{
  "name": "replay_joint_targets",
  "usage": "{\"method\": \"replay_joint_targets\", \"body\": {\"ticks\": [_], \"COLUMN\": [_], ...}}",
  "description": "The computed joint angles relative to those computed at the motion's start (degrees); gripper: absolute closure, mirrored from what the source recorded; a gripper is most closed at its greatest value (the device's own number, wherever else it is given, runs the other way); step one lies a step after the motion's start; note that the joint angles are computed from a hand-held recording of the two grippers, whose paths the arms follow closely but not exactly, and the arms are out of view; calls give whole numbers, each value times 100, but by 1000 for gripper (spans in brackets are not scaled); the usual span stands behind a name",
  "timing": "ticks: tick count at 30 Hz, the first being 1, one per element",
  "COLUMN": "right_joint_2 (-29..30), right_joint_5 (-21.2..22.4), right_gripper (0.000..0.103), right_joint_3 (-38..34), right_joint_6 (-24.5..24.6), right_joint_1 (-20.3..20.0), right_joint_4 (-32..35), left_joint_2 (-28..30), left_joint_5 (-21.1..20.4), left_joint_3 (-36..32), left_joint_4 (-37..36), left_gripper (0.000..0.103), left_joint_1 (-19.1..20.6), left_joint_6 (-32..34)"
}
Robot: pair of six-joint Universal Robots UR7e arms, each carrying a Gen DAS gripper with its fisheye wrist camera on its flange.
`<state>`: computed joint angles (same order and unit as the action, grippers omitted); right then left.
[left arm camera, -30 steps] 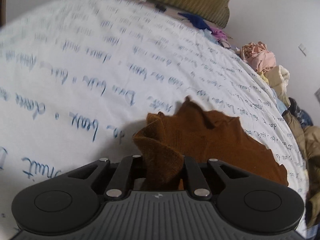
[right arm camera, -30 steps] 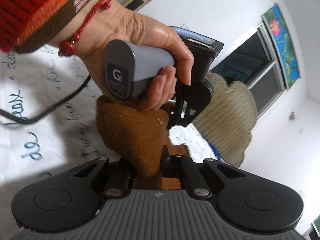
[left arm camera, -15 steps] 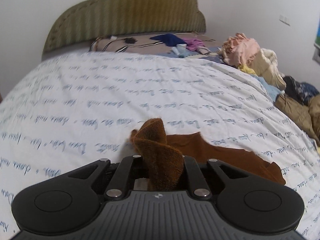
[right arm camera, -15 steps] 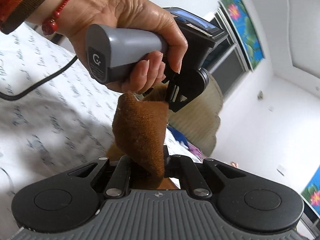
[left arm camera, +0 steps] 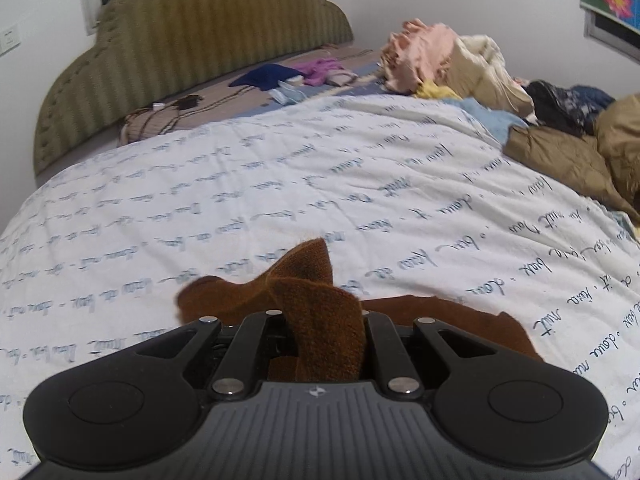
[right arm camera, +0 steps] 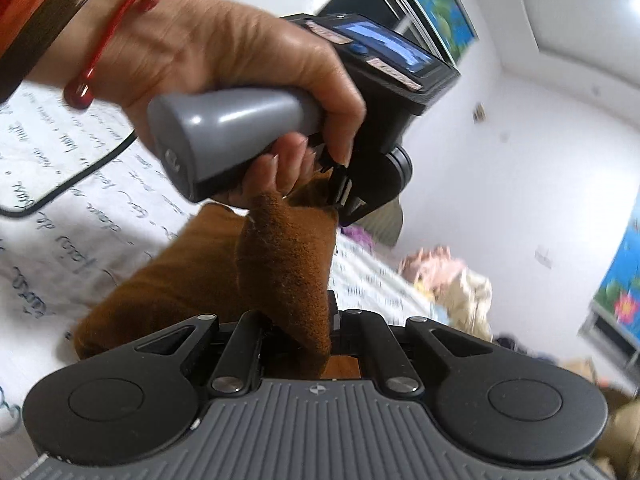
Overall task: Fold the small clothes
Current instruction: 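Grasp the sweater end with both grippers and fold it over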
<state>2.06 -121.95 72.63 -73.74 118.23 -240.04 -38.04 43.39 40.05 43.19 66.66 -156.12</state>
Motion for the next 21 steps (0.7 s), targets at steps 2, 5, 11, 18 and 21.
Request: {"method": "replay_joint_targets", "body": {"ticks": [2, 5, 11, 18, 21], "right_joint_2": [-38, -189, -750, -1576, -1846], "right_joint_5": [-144, -260, -315, 437, 997], "right_gripper": [95, 95, 94, 88, 84], "right_joint_3": [25, 180, 876, 1775, 2051], "right_joint_6": [223, 623, 2247, 4580, 5515], "right_joint_1": [-29, -132, -327, -754, -992], "right_joint_4": [54, 133, 907, 1998, 2311], "left_joint_2": [164, 398, 1237, 1173, 443], "left_joint_5": [-46, -90, 216, 1163, 1235], "left_joint_3": [-97, -261, -1419, -1490, -357], "left_joint_4": [24, 71, 1062, 1222, 131], "left_gripper": [92, 92, 89, 32, 18], "left_joint_1": [-39, -86, -45, 109, 18], "left_joint_6": [24, 100, -309, -765, -455]}}
